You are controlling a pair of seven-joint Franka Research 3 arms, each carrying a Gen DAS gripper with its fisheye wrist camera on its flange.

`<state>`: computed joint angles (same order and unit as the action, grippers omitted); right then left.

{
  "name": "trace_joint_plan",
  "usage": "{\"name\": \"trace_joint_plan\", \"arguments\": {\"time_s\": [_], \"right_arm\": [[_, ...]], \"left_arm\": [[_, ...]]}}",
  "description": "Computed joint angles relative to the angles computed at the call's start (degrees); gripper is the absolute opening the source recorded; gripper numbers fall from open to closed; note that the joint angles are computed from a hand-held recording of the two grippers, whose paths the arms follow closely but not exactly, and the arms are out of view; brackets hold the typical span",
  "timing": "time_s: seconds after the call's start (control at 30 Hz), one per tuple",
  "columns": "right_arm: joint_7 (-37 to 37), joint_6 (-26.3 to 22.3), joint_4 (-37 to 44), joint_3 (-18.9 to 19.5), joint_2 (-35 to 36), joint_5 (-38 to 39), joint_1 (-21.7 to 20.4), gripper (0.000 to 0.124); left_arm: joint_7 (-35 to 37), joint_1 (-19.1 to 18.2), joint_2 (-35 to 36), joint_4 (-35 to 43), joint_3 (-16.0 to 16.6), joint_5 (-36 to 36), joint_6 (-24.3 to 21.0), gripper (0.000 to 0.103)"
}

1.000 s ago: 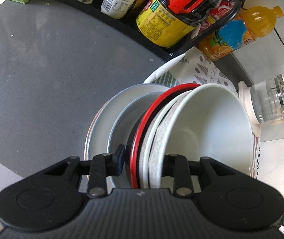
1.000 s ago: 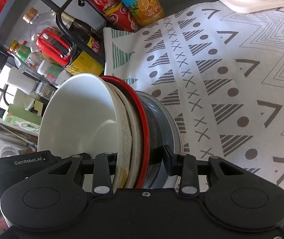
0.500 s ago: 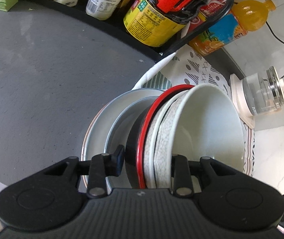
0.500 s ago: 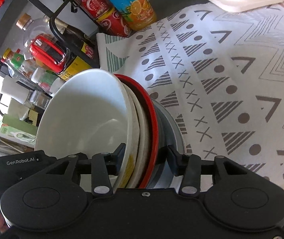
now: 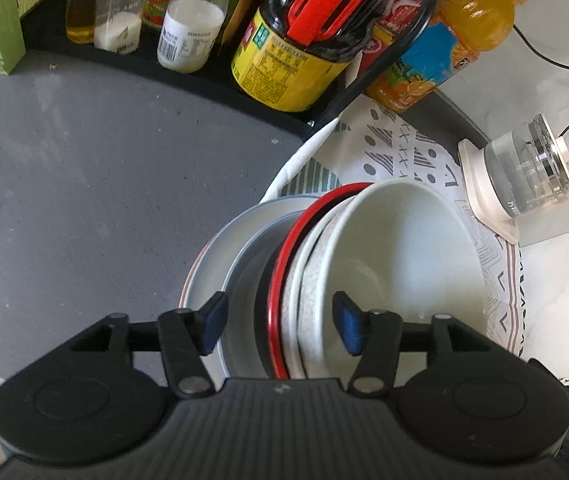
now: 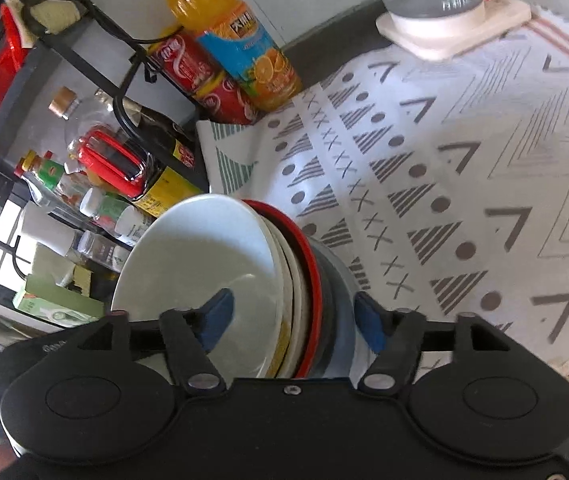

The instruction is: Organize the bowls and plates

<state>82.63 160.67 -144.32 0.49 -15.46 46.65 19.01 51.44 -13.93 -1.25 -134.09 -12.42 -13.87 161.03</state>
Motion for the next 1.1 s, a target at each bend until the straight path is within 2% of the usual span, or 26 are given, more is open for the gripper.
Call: {"name": "trace_joint_plan", "arguments": {"time_s": [0.07, 0.13, 0.2, 0.23, 0.33, 0.47, 0.6, 0.77, 0.93, 1.03, 1.1], "right_arm": [[1.0, 0.9, -0.7, 0.6, -0.9, -1.8, -0.6, 0.078], [0.4, 1.4, -1.3, 0.1, -1.9, -1.8, -0.3, 0.080], [0.0, 2.0, -2.1, -0.1, -3.4, -2.5, -0.3, 0.085], [0.0, 2.4, -2.7, 0.0, -4.3, -3.1, -0.5, 0.089], [0.3, 3.4, -4.7, -0.1, -7.0, -5.5, -1.2, 0.097], [2.2, 2.7, -7.7, -0.4, -11.6, -9.7, -3.2, 0.103], [5.7, 3.1, -11.0, 1.1, -16.1, -15.0, -6.9, 0.103], [7.0, 1.7, -14.8, -0.4, -22.4, -18.5, -8.9, 0.103], [9.0, 0.2, -18.5, 0.7, -29.1, -22.4, -12.6, 0.103], [9.0, -1.2, -21.0, 0.0, -33.8, -23.9, -13.4, 0.103], [8.9, -2.3, -22.4, -0.2, -36.8, -24.9, -14.1, 0.103]], "left_arm": [[-1.7, 0.1, -0.7, -0.1, -0.1, 2.5, -0.2, 0.063], [-5.2, 0.3, -1.7, -0.3, -0.3, 7.4, -0.4, 0.074], [-9.2, 0.5, -2.6, -0.4, -0.6, 12.5, -0.7, 0.079], [-9.3, 0.2, -2.8, -0.4, -0.5, 12.7, -0.7, 0.082], [-10.9, -0.3, -3.8, -1.0, -0.4, 12.4, -0.9, 0.083], [-14.8, -0.7, -5.8, -1.2, -1.4, 17.1, -2.1, 0.087], [-19.9, -1.1, -7.3, -1.4, -2.8, 23.3, -2.5, 0.089], [-22.3, -2.7, -9.4, -1.8, -4.0, 27.1, -2.7, 0.090], [-25.7, -3.9, -12.2, -2.5, -5.7, 31.4, -4.2, 0.096], [-27.9, -4.4, -14.1, -3.1, -7.0, 34.1, -5.2, 0.103], [-29.6, -4.6, -15.5, -3.4, -8.1, 36.2, -6.3, 0.103]]}}
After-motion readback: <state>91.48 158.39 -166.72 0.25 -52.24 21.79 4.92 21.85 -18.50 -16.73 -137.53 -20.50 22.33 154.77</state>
